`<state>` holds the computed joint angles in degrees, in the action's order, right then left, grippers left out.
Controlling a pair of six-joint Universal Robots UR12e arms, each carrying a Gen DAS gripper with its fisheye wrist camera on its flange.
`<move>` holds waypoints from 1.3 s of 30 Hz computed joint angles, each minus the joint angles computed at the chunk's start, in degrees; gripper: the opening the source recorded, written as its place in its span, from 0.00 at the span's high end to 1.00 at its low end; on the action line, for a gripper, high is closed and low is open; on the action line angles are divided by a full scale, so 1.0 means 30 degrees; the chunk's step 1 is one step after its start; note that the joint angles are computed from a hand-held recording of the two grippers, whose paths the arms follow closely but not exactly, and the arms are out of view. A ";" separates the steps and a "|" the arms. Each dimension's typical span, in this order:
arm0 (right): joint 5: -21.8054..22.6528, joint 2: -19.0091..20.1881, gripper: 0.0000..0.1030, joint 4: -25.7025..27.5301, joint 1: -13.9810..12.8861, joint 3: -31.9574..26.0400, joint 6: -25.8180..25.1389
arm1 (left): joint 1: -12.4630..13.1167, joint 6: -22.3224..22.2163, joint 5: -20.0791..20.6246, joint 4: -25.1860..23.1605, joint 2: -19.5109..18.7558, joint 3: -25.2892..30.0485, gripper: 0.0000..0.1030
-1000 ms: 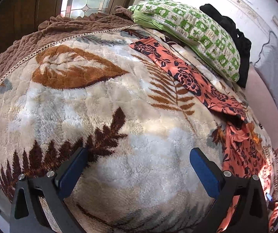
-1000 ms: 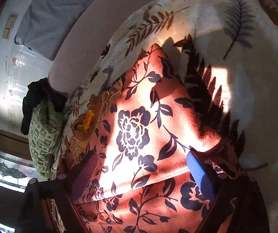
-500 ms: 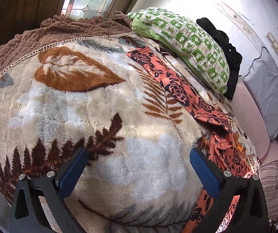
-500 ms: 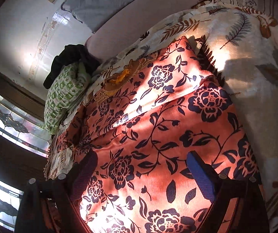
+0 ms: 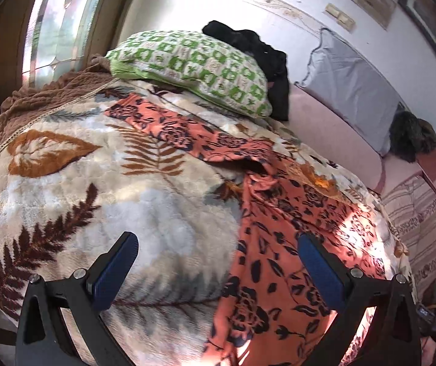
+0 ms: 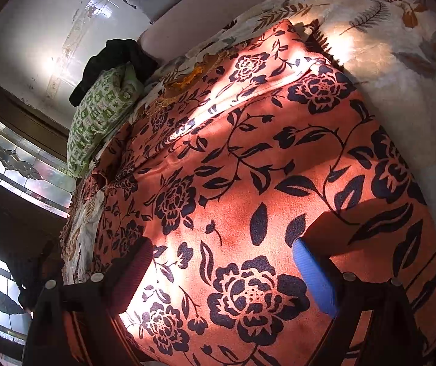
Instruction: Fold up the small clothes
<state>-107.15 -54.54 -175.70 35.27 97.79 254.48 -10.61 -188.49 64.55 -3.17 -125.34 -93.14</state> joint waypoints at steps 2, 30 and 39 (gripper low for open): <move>-0.0169 0.0137 0.08 -0.1147 0.0032 0.0332 0.0080 | -0.0230 0.0886 -0.0997 -0.0139 0.0191 -0.0133 0.00; -0.0856 -0.0313 0.08 -0.1112 -0.1664 -0.1206 -0.3462 | -0.1531 0.5879 -0.1389 -0.5920 -0.0751 0.0941 0.00; 0.2163 0.0199 0.08 -0.5088 -0.5128 -0.0630 -0.1597 | -0.1760 0.6421 -0.0638 -0.5649 -0.0850 0.0998 0.00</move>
